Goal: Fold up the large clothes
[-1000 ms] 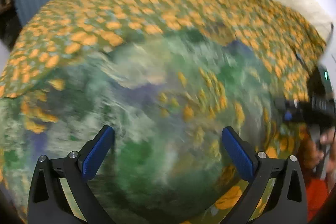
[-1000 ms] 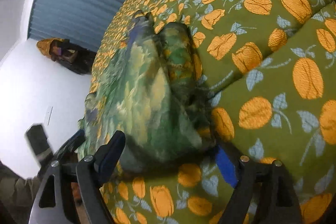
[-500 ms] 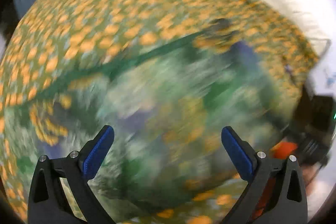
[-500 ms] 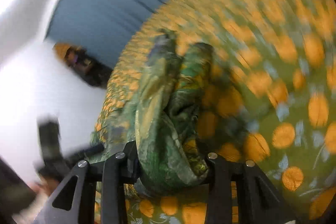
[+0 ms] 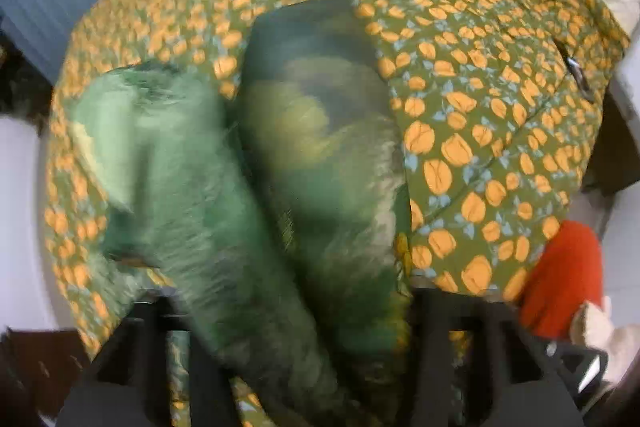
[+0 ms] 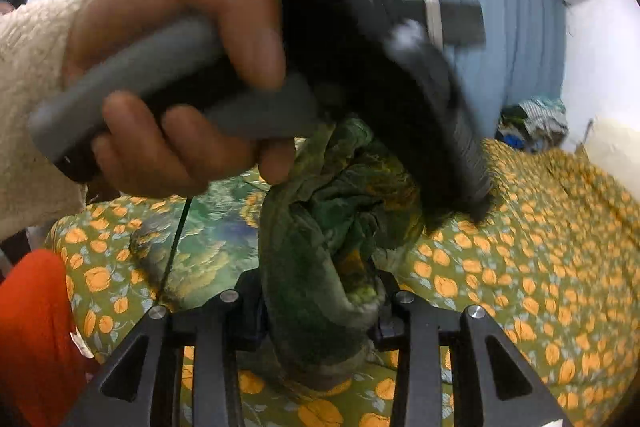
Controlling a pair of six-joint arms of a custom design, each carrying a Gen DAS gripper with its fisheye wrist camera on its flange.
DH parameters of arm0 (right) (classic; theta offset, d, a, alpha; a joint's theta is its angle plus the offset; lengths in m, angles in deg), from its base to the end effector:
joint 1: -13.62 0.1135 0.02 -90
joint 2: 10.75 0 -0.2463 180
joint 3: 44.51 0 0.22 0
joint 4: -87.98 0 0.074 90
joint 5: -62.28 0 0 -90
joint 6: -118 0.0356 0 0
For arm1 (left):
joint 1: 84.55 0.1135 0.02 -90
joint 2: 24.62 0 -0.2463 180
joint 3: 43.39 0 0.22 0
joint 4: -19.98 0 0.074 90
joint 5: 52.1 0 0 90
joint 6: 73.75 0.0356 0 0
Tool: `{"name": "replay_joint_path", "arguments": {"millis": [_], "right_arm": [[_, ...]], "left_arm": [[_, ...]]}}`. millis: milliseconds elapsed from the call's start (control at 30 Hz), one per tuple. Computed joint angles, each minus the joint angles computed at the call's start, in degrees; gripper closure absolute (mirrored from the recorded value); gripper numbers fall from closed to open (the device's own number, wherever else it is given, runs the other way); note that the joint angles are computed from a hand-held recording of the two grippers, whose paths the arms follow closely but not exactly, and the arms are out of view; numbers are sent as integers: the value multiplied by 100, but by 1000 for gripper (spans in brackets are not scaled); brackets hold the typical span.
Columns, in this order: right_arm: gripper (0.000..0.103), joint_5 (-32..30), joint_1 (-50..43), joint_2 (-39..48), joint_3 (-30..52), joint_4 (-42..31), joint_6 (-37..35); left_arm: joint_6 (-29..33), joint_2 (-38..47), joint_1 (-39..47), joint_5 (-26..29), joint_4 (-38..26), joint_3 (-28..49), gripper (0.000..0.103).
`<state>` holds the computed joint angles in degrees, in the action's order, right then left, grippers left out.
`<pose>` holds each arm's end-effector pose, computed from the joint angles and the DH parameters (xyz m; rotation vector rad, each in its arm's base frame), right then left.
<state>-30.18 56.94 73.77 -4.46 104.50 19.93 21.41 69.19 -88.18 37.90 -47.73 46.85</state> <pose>0.1810 0.1728 0.1532 -0.9283 1.8673 0.4224 0.2905 -0.0184 0.2418 0.2157 2.8066 0.0062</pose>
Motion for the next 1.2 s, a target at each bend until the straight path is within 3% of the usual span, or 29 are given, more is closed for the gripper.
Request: {"name": "replay_joint_path", "arguments": {"millis": [100, 167, 267, 300, 400, 467, 633, 767, 867, 967, 1033, 1100, 1133, 1200], "right_arm": [[51, -739, -299, -10, 419, -666, 140], [29, -2003, -919, -274, 581, -1257, 273], [29, -3370, -1806, -126, 862, -1591, 582], [29, -3415, -1925, 41, 1053, -1689, 727], [38, -3030, -1639, 742, 1661, -1835, 689], [66, -2848, -1233, 1252, 2085, -1872, 675], [68, -2362, -56, 2564, 3088, -1634, 731], [71, -1660, 679, 4002, 4294, -2264, 701], [71, -1118, 1053, 4757, 4624, -2110, 772], [71, -486, 1340, 4966, 4624, -1827, 758], [71, -424, 1364, 4830, 4720, -2156, 799], [71, -238, 1438, 4375, 4674, -2584, 802], [71, -191, 1513, 4071, 4531, -2587, 900], [70, -430, 1590, 3563, 4241, -2246, 1125]], "left_arm": [[345, -264, 684, 563, -166, -70, 73], [730, -443, 1184, 890, -294, -40, 73], [1558, -464, 2498, 1711, -582, 99, 72], [1932, -344, 3091, 2012, -690, 179, 71], [2600, 232, 4237, 2604, -806, 374, 69], [2829, 588, 4655, 2798, -769, 454, 67], [3594, 1566, 5630, 3362, -616, 524, 62], [3837, 2324, 5997, 3117, -126, 511, 50], [3978, 2986, 6302, 3242, 124, 557, 48], [3866, 3181, 6463, 3607, 308, 458, 47], [3826, 3048, 6442, 3683, 330, 368, 45], [3868, 2752, 6441, 3741, 185, 299, 36], [3931, 2710, 6488, 3771, 80, 338, 31], [4055, 2660, 6596, 3901, -318, 614, 30]]}}
